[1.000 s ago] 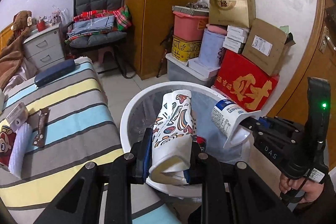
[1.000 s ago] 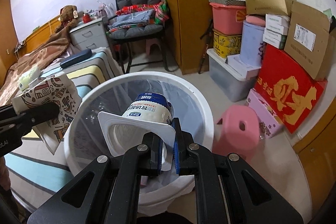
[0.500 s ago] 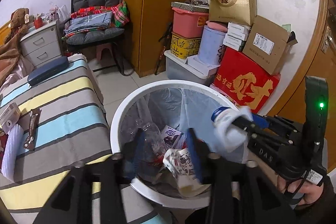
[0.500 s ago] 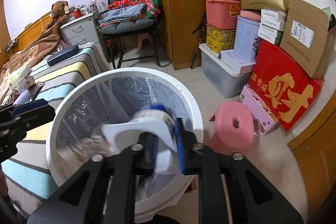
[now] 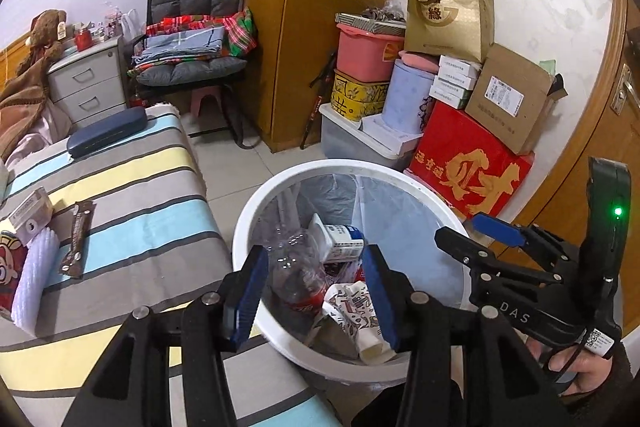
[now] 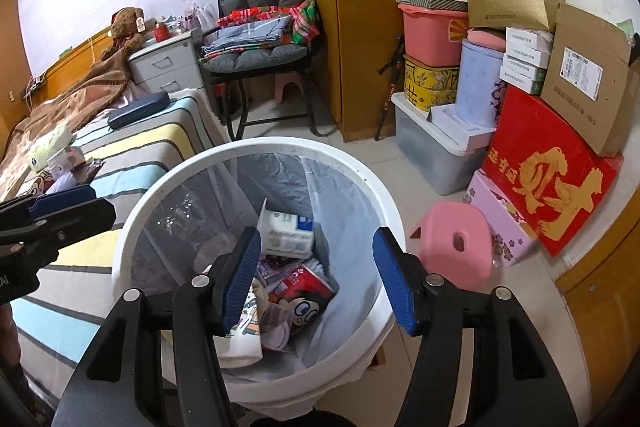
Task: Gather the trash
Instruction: 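Move both grippers back over the table toward the red can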
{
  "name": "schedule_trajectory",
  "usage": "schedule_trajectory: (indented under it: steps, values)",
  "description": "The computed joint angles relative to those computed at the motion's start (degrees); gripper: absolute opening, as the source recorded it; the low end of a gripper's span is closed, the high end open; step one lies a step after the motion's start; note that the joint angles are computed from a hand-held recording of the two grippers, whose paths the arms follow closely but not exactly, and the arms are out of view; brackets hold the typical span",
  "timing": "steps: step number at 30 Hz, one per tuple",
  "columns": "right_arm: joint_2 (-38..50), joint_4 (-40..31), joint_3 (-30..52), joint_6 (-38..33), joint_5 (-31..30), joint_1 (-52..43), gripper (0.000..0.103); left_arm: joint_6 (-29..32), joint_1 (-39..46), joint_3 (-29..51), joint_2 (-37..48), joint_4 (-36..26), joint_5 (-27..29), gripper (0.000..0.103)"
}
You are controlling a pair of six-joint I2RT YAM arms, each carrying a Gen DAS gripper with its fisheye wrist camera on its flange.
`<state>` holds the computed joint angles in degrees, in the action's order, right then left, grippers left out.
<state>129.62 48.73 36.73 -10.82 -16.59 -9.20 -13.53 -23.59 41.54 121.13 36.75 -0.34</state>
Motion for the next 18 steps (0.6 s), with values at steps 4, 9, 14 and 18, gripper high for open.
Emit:
schedule_trajectory:
  steps: [4, 9, 14, 18]
  values:
    - [-0.67, 1.01, -1.1, 0.63, 0.1, 0.63, 0.06, 0.19, 1.0, -1.86, -1.35, 0.95, 0.07, 0.049]
    - [-1.66, 2.58, -2.6, 1.25, 0.33, 1.65, 0.06, 0.33, 2.66, -4.99, -2.99, 3.09, -0.08, 0.049]
    - [-2.22, 3.98, -3.75, 2.47, 0.71, 3.44, 0.06, 0.91, 4.84, -8.25, -4.73, 5.27, 0.39, 0.049]
    - [-2.29, 5.05, -4.41, 3.1, 1.15, 5.32, 0.06, 1.5, 6.88, -10.89, -5.81, 7.25, 0.14, 0.049]
